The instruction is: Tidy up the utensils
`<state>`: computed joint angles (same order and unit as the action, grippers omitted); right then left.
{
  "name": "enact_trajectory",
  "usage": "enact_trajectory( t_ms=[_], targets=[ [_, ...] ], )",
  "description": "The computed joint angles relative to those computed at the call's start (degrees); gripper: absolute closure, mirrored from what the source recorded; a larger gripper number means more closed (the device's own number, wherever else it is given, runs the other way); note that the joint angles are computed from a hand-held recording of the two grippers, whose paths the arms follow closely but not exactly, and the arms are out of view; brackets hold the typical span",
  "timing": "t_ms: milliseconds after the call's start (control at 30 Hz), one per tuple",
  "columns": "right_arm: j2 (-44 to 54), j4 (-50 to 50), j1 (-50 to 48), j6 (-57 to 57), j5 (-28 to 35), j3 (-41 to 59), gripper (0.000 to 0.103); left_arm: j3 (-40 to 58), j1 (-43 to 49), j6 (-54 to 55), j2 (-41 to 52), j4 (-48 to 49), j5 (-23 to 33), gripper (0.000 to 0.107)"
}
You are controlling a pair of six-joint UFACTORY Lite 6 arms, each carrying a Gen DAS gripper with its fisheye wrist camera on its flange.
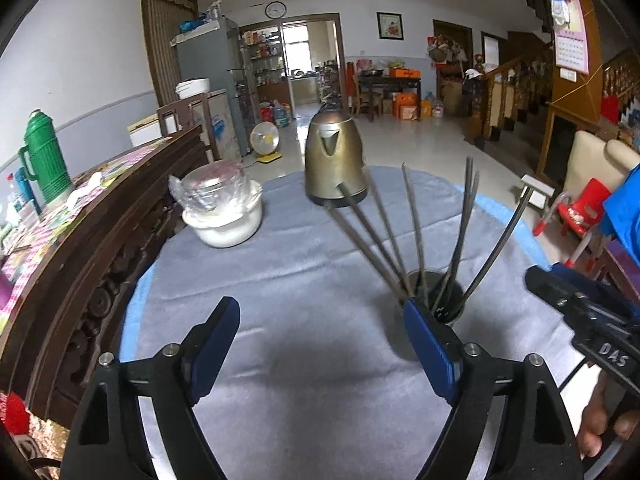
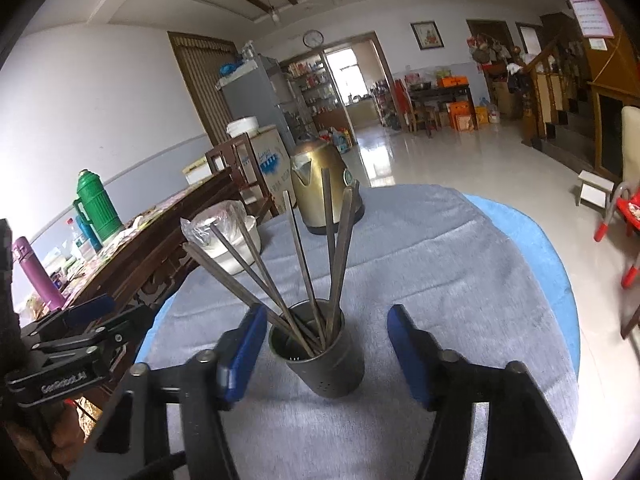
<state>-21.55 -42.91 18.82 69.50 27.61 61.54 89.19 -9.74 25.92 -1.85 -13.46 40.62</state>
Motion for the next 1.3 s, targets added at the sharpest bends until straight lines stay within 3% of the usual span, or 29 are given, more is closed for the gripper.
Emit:
enact_trajectory(
  t_ms=[533, 1300],
  targets=[
    [-1.57, -6.29, 13.42, 9.15, 10.71, -3.06, 0.036, -14.48, 3.51, -3.09, -5.75, 8.87, -3.89, 0.019],
    [3.22, -2.01, 18.4, 12.99, 13.27, -1.59, 0.036, -18.34, 6.98, 1.18, -6.91, 5.58, -3.43, 0.019]
  ],
)
